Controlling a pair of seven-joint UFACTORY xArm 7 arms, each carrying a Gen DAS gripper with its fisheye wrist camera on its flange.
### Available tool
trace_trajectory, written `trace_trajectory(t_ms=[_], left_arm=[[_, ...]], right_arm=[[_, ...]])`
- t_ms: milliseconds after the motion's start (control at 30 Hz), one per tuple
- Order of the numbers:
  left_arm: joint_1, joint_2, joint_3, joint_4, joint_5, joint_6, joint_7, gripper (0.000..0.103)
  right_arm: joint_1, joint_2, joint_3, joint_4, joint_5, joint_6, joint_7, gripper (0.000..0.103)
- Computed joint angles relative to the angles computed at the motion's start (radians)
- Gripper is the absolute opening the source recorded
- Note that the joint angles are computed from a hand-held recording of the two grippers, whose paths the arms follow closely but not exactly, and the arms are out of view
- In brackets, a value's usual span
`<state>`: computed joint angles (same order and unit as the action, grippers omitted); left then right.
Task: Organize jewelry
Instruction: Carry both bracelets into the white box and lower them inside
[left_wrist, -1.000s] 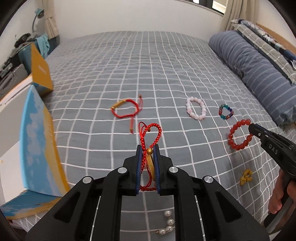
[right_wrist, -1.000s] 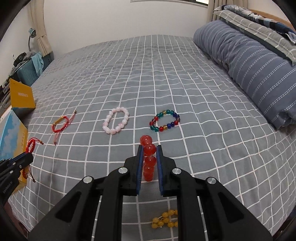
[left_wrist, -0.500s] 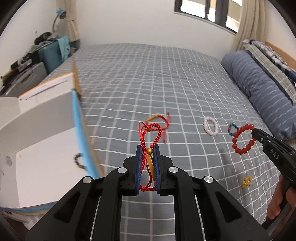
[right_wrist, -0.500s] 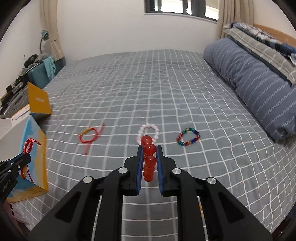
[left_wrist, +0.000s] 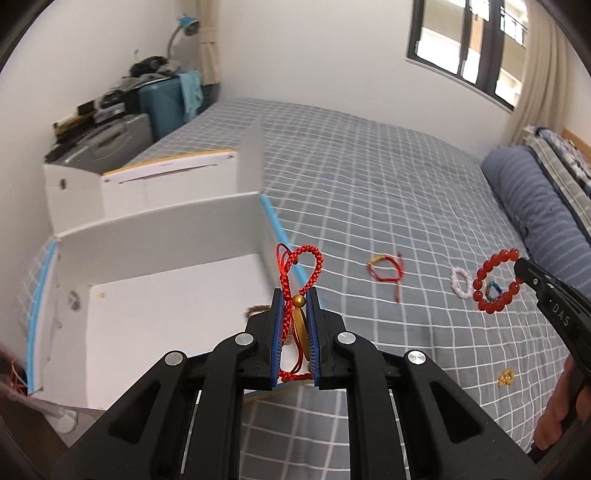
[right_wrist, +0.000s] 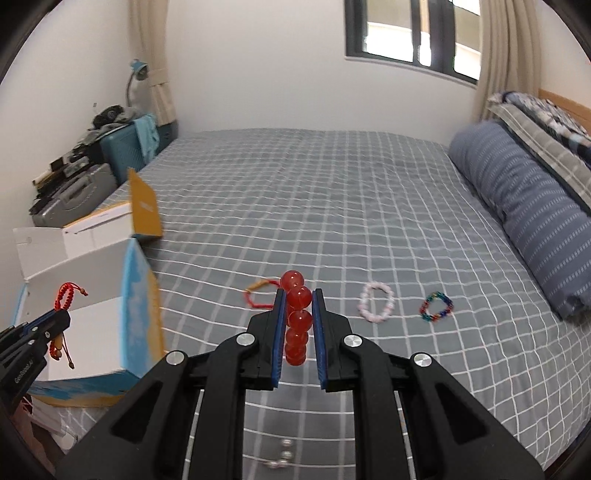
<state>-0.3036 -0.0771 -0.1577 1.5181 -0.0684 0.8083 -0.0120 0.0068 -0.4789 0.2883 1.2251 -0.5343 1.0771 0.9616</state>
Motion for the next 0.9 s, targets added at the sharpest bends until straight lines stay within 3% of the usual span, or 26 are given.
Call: trace_trajectory(t_ms=[200,467,900], left_arm=[[0.037,-0.048,0.03,-0.029,0.005,0.003,-0.001,0.011],[0.094,-0.07,0.063,-0.041,-0.002,0.01,0.004,0.011],[0.16,-0.055,0.094,-0.049,0.002,0.007,0.007,0.012]], right_arm=[[0.029,0.092,0.044,0.107,-0.02,-0.004,0.027,0.013],[0.128,0.244,0.064,0.257,-0.088,-0.015,0.05,0.013],[0.326,0.48,-0.004,0.435,-0.159,-0.04,0.037,0.013]])
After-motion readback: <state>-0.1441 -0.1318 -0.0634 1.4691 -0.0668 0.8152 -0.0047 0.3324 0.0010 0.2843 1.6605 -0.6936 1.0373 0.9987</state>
